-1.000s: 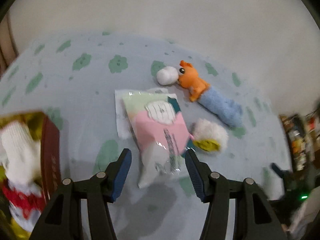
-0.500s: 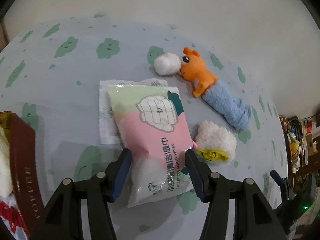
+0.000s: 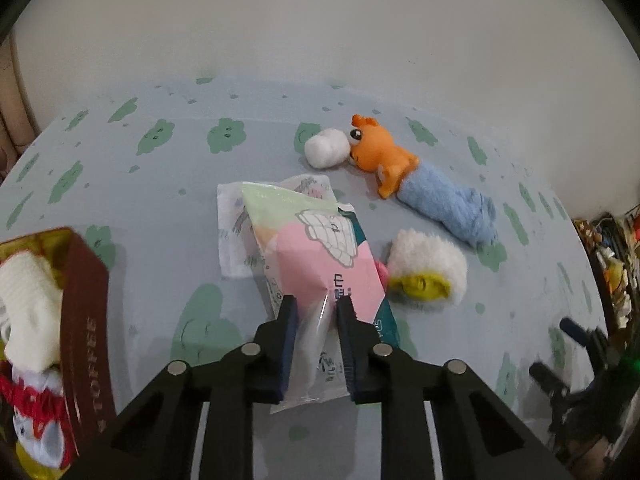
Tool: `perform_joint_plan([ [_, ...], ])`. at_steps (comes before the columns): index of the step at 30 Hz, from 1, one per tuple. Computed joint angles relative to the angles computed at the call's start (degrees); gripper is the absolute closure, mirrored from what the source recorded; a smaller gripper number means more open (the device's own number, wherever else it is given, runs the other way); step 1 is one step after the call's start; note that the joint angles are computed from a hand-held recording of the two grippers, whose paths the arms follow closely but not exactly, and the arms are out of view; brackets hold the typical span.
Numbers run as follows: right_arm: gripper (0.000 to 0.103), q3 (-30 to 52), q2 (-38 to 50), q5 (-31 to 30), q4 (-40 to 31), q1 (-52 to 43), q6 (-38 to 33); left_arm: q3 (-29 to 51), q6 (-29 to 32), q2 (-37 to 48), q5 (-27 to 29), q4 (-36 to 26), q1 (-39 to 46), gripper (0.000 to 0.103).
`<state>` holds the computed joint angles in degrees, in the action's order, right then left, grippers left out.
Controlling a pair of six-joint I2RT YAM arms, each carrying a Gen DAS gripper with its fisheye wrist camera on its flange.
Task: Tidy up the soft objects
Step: 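Grasp the pink wipes packet with the left gripper, then lift the pink packet with the left gripper while the right gripper grasps the white fluffy mitt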
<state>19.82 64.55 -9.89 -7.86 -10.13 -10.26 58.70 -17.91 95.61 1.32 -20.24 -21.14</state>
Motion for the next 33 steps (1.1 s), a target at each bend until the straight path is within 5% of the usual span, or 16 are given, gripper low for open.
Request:
perform_joint_plan([
  [13,0.002,2.1,1.1,-2.2,-1.4,1.6,2.8,-11.5,-2.5,-19.2,-0.6,-3.1,-0.7,0.092],
  [19,0.002,6.2,5.2,1.2,1.2,13.1,7.8,-13.2,0.4,-16.9,5.3,-4.6,1.0,0.092],
  [26,0.002,8.2,6.9,2.6,2.8,17.7,10.6,-14.1,0.9,-15.1,3.5,-2.4,1.6,0.051],
  [33,0.002,10.6,8.2,2.1,1.8,17.6,9.0,-9.1,0.7,-7.0,13.3,-4.4,6.5,0.043],
])
